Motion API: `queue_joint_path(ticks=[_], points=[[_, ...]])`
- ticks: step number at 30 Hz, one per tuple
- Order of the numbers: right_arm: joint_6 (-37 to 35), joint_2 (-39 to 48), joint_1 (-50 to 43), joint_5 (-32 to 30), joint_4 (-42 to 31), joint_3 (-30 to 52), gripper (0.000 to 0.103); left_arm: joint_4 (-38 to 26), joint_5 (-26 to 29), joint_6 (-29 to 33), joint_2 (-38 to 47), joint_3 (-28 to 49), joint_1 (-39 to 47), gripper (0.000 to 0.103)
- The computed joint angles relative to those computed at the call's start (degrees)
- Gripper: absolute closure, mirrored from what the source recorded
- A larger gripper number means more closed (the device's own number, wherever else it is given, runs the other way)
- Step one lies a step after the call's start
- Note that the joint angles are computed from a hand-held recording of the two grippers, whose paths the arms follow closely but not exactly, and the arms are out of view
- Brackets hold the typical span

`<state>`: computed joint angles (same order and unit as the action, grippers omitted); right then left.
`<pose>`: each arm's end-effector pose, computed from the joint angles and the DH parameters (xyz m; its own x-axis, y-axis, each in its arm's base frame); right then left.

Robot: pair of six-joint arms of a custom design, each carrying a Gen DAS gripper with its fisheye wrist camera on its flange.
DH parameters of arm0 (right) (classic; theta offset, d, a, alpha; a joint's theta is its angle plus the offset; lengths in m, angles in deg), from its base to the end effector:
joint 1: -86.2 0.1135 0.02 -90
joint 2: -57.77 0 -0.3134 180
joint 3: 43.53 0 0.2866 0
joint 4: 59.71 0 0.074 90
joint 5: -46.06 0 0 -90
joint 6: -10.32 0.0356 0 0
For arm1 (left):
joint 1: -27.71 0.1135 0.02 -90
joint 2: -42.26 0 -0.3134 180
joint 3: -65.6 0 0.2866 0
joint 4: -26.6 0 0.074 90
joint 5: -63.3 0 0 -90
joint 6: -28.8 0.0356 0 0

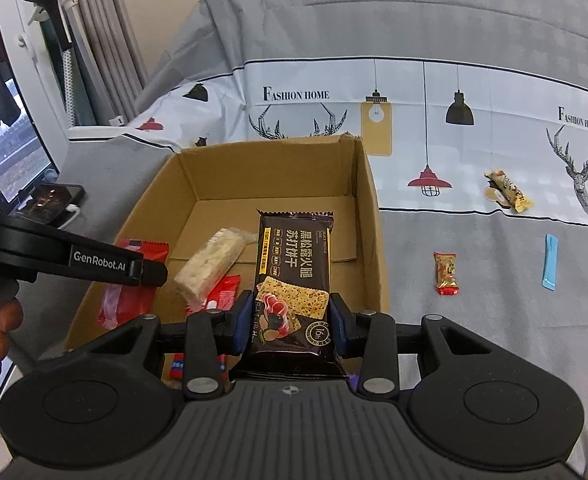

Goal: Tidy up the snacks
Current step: 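Open both tools to drop the red pack and brown bar into box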

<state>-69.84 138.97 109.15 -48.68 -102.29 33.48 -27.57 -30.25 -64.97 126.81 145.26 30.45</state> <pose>0.3054 0.1325 0.3225 -0.7364 -0.1269 -0.6646 -0.3196 0.9310 0.1764 0.3316 0.0181 0.3071 -0.8496 -0.1064 -0.5165 -0.1357 0.9906 0.0192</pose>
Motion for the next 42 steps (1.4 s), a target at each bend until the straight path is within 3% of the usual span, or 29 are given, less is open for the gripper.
queue_joint_path(ticks=[13, 14, 16, 17, 18, 24, 31, 42], points=[[-0.62, 4.62, -0.52, -0.1, 1.45, 0.81, 0.062, 1.9, -2.46, 0.16, 6.41, 1.11, -0.47, 0.057], [-0.59, 4.84, -0.81, -1.11, 1.41, 1.07, 0.061, 2.09, -2.49, 0.46, 6.29, 1.01, -0.52, 0.053], [0.24, 4.58, -1.27, -1.53, 1.55, 1.4, 0.058, 1.11, -2.79, 0.89, 6.18, 1.51, -0.67, 0.019], [0.39, 4.2, -1.4, -1.38, 1.73, 1.45, 0.046, 0.58, -3.29, 0.54, 5.97, 1.81, -0.77, 0.0], [0.3, 3.83, -1.53, -1.29, 1.87, 1.42, 0.037, 1.18, -3.81, -0.08, 5.08, 1.26, -0.87, 0.0], [0.88, -0.7, -0.68, -0.14, -2.3, 0.93, 0.021, -3.92, -3.52, -1.41, 2.09, 1.46, -0.11, 0.0], [6.12, -8.82, 3.2, 1.52, -8.96, -0.62, 0.015, -10.2, -3.58, -3.39, -7.85, -2.44, -0.34, 0.0], [9.78, -22.61, 14.68, 15.26, -14.51, -3.07, 0.01, -15.26, -9.53, -8.93, -25.56, -10.16, -6.55, 0.0]])
